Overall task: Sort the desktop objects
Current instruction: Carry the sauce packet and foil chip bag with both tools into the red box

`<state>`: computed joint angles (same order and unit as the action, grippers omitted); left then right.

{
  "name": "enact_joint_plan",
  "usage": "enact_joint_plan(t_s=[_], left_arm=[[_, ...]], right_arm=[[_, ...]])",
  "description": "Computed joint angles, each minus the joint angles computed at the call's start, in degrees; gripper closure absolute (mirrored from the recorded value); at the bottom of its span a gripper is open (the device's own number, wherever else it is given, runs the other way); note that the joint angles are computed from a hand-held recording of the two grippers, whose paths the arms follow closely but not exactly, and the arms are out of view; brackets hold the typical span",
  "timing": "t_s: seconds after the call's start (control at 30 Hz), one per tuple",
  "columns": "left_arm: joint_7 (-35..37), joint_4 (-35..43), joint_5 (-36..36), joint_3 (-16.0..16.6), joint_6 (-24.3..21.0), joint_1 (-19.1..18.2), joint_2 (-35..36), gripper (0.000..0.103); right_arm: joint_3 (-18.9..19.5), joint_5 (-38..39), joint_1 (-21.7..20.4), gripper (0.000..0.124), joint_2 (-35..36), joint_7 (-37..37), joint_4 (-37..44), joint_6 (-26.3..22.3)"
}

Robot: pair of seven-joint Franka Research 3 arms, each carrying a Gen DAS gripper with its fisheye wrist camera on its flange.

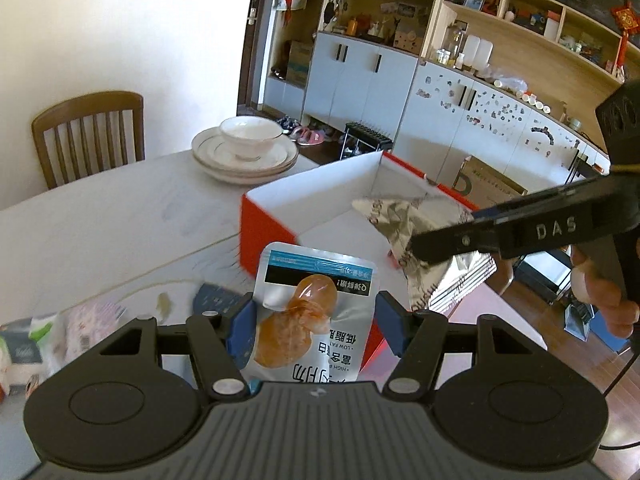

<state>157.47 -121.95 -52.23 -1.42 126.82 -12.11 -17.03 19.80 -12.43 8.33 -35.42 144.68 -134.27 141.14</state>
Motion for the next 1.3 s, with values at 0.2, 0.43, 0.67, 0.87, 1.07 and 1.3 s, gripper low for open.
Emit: enact_joint_plan(t_s=[0.2, 0.43, 0.67, 0.87, 1.07, 1.3], left_arm=[[-3.28, 0.71, 0.05, -2.47, 3.39, -2.19, 0.26, 0.040], [-6.37, 2.78, 1.63, -4.83, 7.60, -5.25, 2.20, 0.040], [-11.58, 6.57, 4.55, -7.16, 10.18, -6.98, 6.22, 0.040], [-17.93, 11.28, 8.99, -9.90, 13.17, -7.20, 11.63, 0.040], [-23.51, 16.03, 15.20, -12.61, 15.42, -6.75, 17.54, 0.040], [-29.05, 18.44, 24.86, -15.04, 17.47, -6.13, 22.43, 0.040]], right_arm=[[-2.68, 1.39, 0.34, 0.078, -4.20, -3.55, -4.18, 0.58], [-4.78, 3.91, -1.17, 0.078, -8.63, -8.85, -8.22, 1.00], [-5.84, 5.82, -3.53, 0.078, -10.94, -13.26, -10.70, 1.25], [-5.90, 5.56, -6.49, 0.078, -9.86, -15.57, -11.04, 2.14], [-6.74, 5.72, -7.43, 0.078, -6.71, -18.31, -10.66, 3.46], [-7.11, 5.41, -7.27, 0.078, -2.32, -21.02, -10.01, 4.37]])
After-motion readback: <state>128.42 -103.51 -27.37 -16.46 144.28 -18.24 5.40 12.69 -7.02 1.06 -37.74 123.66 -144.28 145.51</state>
